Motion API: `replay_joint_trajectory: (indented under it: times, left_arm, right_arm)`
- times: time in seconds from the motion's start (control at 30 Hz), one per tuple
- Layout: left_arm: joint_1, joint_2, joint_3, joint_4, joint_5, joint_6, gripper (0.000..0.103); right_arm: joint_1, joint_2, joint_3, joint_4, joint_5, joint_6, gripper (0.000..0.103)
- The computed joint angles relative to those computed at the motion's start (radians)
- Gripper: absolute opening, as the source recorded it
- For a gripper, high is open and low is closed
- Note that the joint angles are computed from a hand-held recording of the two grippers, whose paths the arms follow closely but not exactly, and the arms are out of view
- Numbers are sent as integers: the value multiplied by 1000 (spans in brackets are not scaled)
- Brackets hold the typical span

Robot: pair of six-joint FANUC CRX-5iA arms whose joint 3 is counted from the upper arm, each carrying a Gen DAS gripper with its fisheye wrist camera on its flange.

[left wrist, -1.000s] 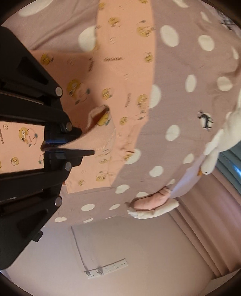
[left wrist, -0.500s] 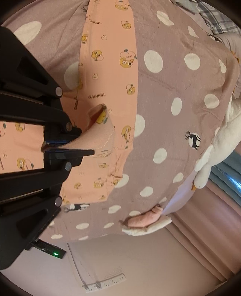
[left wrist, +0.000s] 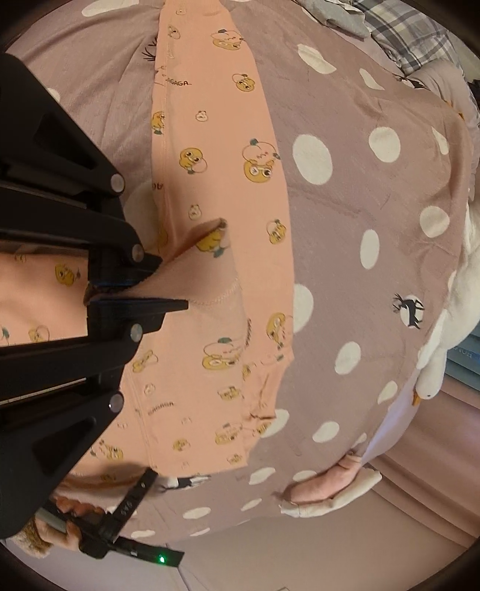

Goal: Fold small clothes

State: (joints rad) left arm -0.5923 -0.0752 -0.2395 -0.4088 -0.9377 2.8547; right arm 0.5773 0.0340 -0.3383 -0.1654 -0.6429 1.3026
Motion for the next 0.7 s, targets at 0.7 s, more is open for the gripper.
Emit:
replay_joint_trajectory:
  times: [0.7]
  left_arm:
    - [55, 5, -125, 73, 86, -2, 11]
  right_arm:
    - [33, 0, -29, 95, 24, -63, 34]
